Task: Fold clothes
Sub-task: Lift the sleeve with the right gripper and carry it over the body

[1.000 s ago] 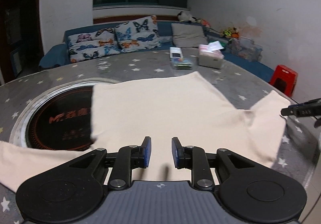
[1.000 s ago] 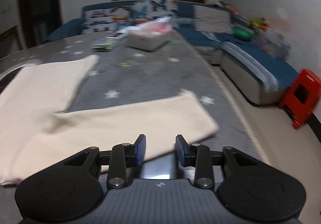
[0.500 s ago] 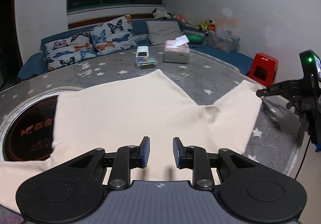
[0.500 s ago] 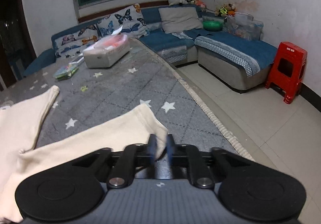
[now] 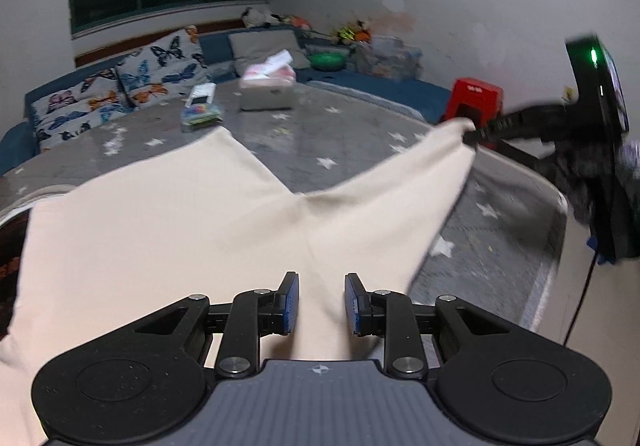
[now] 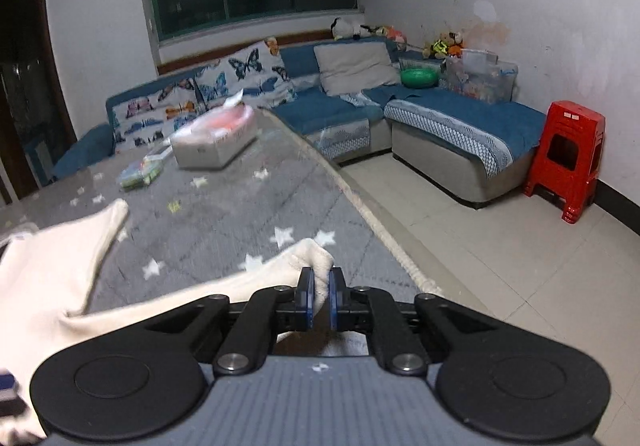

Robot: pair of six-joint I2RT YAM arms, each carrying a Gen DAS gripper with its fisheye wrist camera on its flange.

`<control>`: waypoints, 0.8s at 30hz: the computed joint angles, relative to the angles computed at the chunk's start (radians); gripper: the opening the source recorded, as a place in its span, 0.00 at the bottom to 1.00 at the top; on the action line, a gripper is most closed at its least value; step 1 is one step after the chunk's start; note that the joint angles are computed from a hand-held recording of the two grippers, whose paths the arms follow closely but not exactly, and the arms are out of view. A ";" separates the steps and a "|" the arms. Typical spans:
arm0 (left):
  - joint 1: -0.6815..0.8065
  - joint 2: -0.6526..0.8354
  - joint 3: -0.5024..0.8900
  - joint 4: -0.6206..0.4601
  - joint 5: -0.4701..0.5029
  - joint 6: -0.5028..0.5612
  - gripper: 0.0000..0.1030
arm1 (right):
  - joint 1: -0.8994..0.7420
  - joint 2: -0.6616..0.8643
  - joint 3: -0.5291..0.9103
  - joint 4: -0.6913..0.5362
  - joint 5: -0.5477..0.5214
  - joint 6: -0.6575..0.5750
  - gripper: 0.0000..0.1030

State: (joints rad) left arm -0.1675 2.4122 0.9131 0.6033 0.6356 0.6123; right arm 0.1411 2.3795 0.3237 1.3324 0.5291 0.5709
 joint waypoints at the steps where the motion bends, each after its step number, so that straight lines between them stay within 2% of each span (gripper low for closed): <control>1: 0.001 0.001 -0.001 0.002 0.002 -0.001 0.27 | 0.006 -0.025 -0.015 0.005 0.005 -0.008 0.06; 3: 0.006 0.001 -0.003 0.007 0.008 -0.006 0.28 | 0.022 -0.096 -0.048 -0.003 0.012 -0.028 0.06; 6: 0.025 -0.008 -0.013 0.013 0.029 -0.012 0.30 | 0.081 -0.241 -0.077 -0.082 0.042 -0.067 0.06; 10: 0.101 -0.054 -0.042 0.024 0.089 -0.025 0.38 | 0.174 -0.448 -0.078 -0.238 0.068 -0.127 0.06; 13: 0.175 -0.074 -0.040 0.022 0.114 -0.050 0.39 | 0.249 -0.573 -0.023 -0.389 0.068 -0.176 0.06; 18: 0.299 -0.079 -0.025 0.028 0.127 -0.081 0.42 | 0.357 -0.601 0.134 -0.527 0.023 -0.260 0.06; 24: 0.413 -0.071 -0.009 0.038 0.136 -0.105 0.48 | 0.443 -0.465 0.401 -0.645 -0.078 -0.332 0.06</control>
State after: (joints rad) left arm 0.2458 2.3407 0.9043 0.6417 0.7718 0.5071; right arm 0.5843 1.9143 0.7247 0.6873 0.4507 0.2393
